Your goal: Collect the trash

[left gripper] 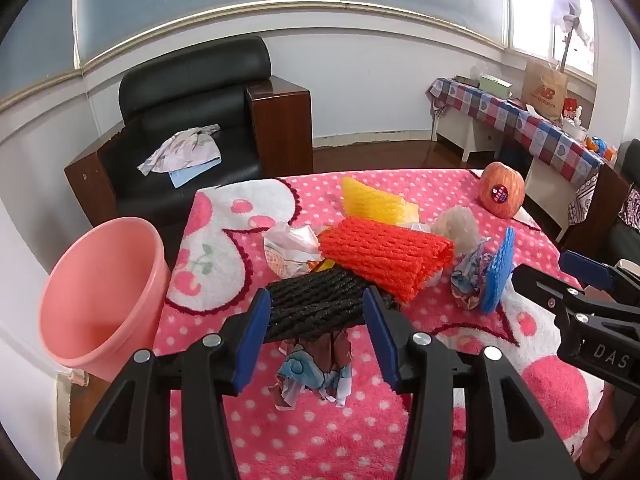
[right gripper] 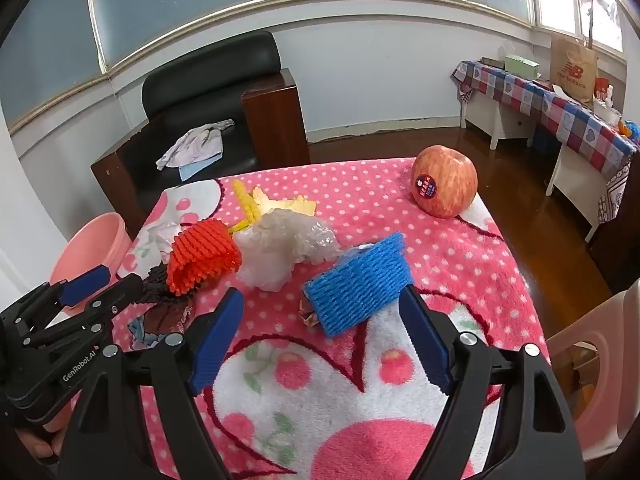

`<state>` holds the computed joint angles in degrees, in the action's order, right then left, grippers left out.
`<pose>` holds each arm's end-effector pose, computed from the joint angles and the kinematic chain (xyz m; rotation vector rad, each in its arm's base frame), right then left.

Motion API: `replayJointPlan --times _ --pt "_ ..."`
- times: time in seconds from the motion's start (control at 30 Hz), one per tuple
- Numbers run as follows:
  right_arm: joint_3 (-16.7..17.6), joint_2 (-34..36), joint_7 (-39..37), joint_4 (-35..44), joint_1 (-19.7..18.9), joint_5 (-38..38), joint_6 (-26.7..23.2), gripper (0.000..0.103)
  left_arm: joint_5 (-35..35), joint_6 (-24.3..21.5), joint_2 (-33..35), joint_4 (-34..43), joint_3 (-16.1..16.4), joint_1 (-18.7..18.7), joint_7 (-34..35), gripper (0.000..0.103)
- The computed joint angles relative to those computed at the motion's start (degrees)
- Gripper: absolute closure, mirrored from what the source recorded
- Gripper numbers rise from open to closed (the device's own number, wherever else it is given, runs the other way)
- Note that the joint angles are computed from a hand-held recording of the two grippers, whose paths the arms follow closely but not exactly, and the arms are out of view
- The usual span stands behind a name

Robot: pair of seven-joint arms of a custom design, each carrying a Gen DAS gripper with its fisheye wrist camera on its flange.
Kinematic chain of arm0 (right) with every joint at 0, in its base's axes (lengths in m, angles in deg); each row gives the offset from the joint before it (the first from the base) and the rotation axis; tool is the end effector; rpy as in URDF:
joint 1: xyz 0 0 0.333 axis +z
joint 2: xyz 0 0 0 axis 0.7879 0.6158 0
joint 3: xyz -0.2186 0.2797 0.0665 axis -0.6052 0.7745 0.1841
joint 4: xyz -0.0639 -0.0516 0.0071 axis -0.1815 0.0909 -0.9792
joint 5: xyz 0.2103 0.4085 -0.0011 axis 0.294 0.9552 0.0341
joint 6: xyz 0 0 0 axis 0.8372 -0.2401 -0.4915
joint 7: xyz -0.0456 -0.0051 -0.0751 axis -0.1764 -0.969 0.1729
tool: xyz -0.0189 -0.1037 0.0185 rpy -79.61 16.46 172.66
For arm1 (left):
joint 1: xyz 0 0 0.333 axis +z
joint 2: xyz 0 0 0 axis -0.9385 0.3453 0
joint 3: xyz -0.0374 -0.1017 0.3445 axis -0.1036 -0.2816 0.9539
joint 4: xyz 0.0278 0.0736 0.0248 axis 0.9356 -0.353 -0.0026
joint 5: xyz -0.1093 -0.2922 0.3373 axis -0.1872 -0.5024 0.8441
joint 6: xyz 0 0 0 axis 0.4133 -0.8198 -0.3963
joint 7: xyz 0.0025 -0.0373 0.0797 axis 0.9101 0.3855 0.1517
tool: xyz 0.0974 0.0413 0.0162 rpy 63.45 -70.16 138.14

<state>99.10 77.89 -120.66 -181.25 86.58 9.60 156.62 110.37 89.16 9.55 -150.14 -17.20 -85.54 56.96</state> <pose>0.3975 0.4607 0.4326 -1.5296 1.8624 -0.6485 0.4360 -0.3534 0.4333 -1.4819 1.9845 -0.8442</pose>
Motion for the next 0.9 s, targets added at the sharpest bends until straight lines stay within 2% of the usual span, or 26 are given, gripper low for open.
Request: replayJointPlan --times 0.43,0.9 --pt "0.0 0.2 0.2 0.0 0.2 0.0 -0.4 0.023 -1.2 -0.3 0.0 0.0 0.0 -0.1 1.5 0.054" --pt "-0.1 -0.3 0.3 -0.6 -0.2 0.4 0.1 0.023 1.3 -0.9 1.5 0.7 0.1 -0.6 -0.9 0.054"
